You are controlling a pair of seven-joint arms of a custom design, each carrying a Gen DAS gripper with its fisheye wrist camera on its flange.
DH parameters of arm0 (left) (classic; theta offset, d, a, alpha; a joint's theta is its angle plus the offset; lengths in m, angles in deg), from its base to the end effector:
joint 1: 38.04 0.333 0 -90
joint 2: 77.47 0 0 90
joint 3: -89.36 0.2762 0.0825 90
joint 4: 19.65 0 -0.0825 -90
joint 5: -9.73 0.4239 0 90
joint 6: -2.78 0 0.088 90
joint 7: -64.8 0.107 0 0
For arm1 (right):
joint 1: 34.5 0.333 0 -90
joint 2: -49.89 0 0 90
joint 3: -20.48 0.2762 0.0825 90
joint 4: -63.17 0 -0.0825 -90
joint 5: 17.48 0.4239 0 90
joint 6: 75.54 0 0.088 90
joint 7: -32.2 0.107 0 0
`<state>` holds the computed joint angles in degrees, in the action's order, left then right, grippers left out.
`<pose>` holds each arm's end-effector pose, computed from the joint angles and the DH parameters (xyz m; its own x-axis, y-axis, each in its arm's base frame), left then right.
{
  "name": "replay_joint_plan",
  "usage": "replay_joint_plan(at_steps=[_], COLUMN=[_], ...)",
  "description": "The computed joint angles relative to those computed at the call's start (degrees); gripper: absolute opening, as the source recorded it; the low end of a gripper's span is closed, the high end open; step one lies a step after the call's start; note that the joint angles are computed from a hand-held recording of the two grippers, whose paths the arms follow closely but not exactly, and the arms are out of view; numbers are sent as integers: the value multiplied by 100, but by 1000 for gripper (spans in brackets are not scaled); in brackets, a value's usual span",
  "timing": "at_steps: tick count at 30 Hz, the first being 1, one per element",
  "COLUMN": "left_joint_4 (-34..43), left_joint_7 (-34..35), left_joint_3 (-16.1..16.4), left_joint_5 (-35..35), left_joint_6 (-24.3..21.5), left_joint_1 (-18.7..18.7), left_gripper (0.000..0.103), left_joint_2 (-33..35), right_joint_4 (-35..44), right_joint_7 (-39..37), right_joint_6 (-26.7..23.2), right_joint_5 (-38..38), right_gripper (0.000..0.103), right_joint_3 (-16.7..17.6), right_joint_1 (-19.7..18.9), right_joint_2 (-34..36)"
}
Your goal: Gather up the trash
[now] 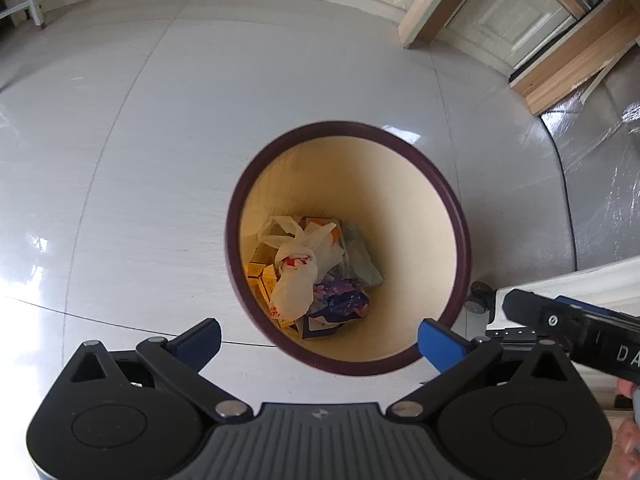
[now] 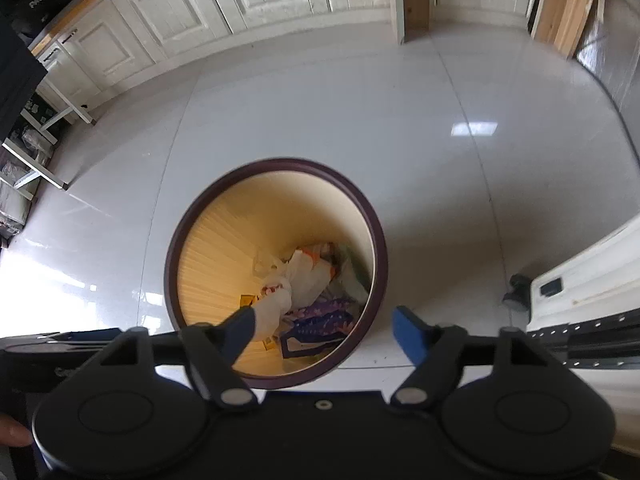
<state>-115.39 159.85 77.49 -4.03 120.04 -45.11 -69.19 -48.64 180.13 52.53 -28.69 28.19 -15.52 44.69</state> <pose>0.6246 -0.2217 0.4917 -0.3402 -0.9093 0.2396 -0.9286 0.2847 -0.2379 0.5453 0.2696 0.5061 -0.3957 -0.8978 -0.1934 -0.8248 0.4400 -0.3550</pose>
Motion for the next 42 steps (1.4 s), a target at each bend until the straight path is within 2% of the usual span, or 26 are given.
replay_joint_plan(at_steps=[3, 5, 10, 14, 22, 29, 40, 42], left_joint_4=[-119, -197, -386, -458, -511, -504, -494, -480], left_joint_7=[76, 57, 97, 112, 127, 251, 276, 295], left_joint_3=[22, 53, 155, 240, 435, 613, 809, 850], left_joint_5=[-28, 28, 83, 134, 57, -29, -9, -7], left_joint_6=[-7, -42, -11, -18, -96, -141, -185, -217], left_joint_1=[24, 20, 7, -21, -84, -166, -277, -319], left_gripper=[103, 103, 103, 103, 103, 103, 103, 103], left_joint_2=[-235, -423, -898, -1264, -1977, -2548, -3380, -3502], right_joint_4=[76, 140, 256, 540, 1050, 1738, 3125, 3224], right_joint_7=[99, 196, 278, 329, 434, 553, 324, 306], right_joint_6=[-181, -323, -654, -1077, -1519, -2144, -3412, -3501], right_joint_5=[-209, -393, -771, -1065, -1397, -1907, -2785, -2843], right_gripper=[85, 95, 103, 103, 103, 103, 103, 103], right_joint_3=[51, 107, 237, 359, 541, 793, 1121, 1119], right_joint_1=[12, 26, 69, 115, 214, 355, 775, 870], right_joint_2=[-111, -171, -363, -439, -608, -616, -308, -358])
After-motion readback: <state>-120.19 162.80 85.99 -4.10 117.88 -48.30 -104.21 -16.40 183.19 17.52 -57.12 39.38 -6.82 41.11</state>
